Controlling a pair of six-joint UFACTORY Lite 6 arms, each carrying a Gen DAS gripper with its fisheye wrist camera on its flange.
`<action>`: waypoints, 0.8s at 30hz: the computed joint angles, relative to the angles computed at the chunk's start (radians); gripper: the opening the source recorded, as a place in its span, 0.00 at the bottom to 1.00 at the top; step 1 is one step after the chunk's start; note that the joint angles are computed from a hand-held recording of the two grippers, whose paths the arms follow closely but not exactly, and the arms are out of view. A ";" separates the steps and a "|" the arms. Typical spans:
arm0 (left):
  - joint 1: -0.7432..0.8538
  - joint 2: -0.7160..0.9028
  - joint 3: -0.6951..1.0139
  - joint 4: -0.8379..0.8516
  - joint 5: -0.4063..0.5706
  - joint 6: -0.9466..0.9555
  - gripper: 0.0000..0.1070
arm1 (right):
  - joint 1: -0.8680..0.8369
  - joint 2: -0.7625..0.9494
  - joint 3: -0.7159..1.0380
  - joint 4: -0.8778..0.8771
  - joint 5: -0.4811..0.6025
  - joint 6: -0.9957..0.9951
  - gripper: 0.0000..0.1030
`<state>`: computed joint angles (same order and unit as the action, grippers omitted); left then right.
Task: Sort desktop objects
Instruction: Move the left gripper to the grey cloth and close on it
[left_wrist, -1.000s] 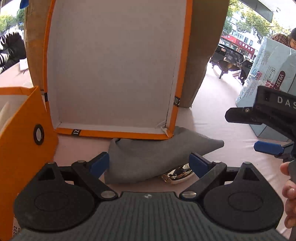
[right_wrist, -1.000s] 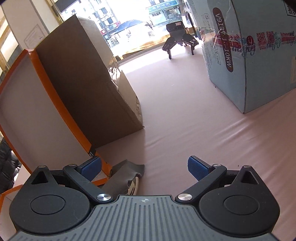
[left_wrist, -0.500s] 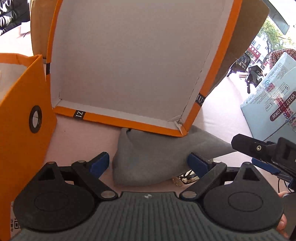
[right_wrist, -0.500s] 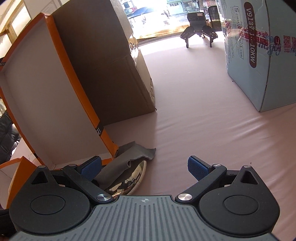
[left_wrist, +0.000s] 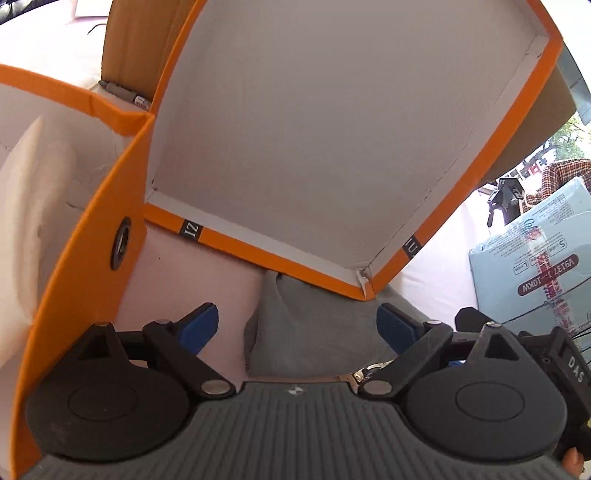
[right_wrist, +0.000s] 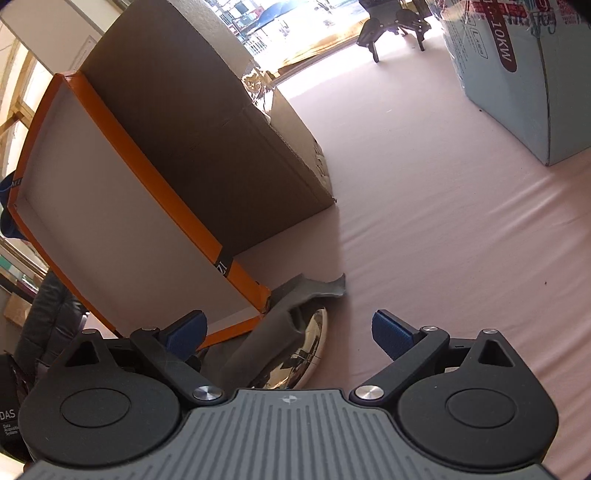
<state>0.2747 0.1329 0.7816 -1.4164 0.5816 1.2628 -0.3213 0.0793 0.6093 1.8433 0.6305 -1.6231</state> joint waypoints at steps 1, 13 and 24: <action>0.014 0.005 0.013 0.033 0.025 -0.027 0.86 | -0.010 0.014 0.009 -0.024 0.024 0.035 0.95; -0.018 0.153 0.075 -0.008 0.044 -0.006 0.93 | 0.032 0.087 0.014 0.088 0.045 0.017 0.77; -0.052 0.202 0.081 -0.089 0.037 0.079 0.39 | 0.065 0.170 -0.008 0.320 0.085 -0.135 0.36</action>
<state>0.2223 0.3351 0.8621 -1.5051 0.6183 1.3421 -0.2567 0.2496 0.6018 2.1636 0.7151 -1.7580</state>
